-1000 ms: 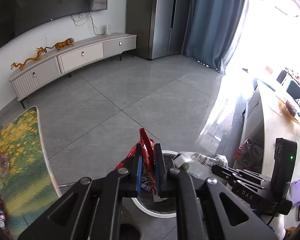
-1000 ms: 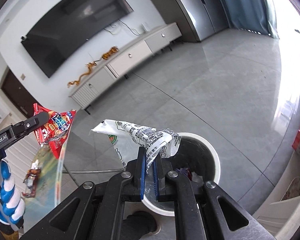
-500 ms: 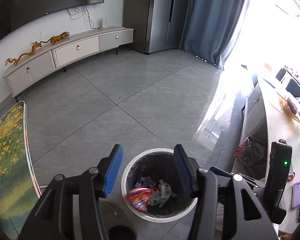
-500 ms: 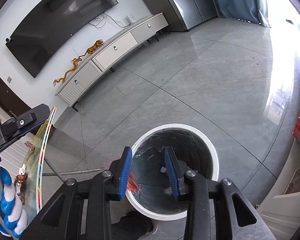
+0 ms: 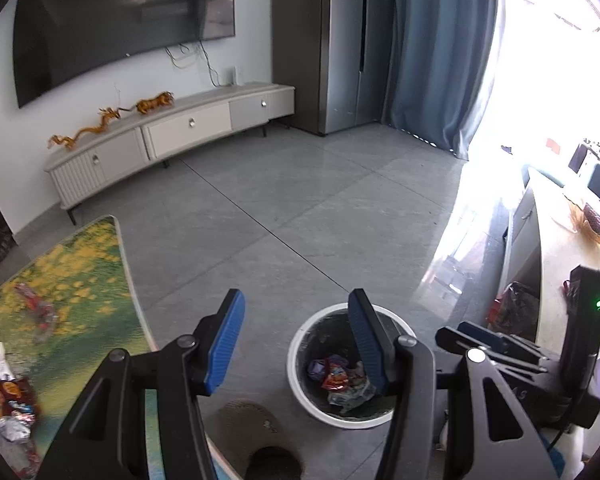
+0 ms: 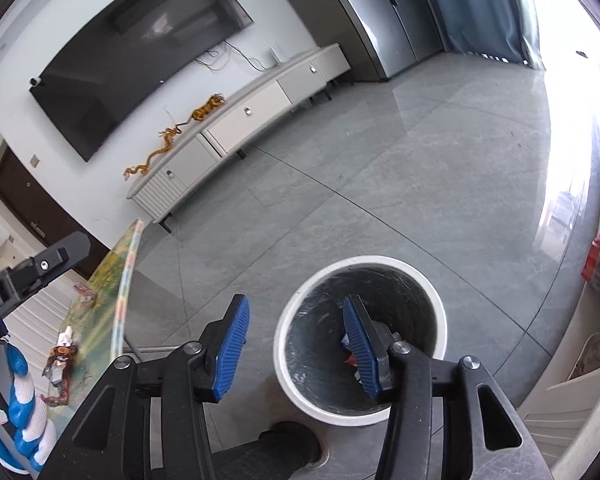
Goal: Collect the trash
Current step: 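Return both tools from the bin to the trash pile on the rug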
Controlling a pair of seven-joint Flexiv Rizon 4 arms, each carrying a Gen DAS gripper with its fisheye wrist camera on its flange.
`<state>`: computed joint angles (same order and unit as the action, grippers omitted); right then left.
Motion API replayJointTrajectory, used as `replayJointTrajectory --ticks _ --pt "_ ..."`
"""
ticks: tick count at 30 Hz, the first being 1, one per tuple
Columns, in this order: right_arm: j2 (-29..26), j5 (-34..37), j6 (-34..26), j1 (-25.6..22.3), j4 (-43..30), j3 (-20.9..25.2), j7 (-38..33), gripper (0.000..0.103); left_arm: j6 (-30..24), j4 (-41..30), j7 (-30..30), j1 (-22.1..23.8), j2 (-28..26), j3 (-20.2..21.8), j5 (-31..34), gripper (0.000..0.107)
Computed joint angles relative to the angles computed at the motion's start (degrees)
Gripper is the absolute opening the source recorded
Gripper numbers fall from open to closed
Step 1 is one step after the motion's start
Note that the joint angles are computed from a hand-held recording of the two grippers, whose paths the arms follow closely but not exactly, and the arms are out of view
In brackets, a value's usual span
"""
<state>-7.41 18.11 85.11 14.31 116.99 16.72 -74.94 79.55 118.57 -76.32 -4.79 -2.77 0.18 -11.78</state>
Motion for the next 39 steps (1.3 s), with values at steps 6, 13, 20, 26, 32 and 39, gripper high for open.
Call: replayJointTrajectory --ticks 6,13,20,26,32,39 --pt "3.69 -8.29 3.28 3.23 3.21 -1.77 5.18 0.055 0.34 2.66 -10.71 2.86 7.29 2.26 13.98 0.067" --pt "6.41 -22.63 8.02 6.09 6.45 -3.29 14.8 0.065 -2.2 5.69 -19.75 10.61 16.58 0.29 25.99 0.067" --pt "6.28 -35.6 11.4 7.74 6.86 -4.09 23.42 0.071 -3.82 10.31 -21.82 16.51 25.74 1.01 28.24 0.067" --pt "5.58 -47.7 13.68 10.58 6.62 -6.61 31.58 0.077 -4.51 13.6 -20.21 20.99 31.5 2.63 26.89 0.069" --pt "4.96 -58.97 14.61 13.91 5.7 -9.93 40.1 0.079 -3.47 17.08 -16.62 23.74 35.56 5.96 24.17 0.072" --pt "4.57 -82.71 14.93 16.78 2.5 -15.16 58.41 0.079 -0.18 20.91 -9.24 24.2 36.57 12.51 17.46 0.072"
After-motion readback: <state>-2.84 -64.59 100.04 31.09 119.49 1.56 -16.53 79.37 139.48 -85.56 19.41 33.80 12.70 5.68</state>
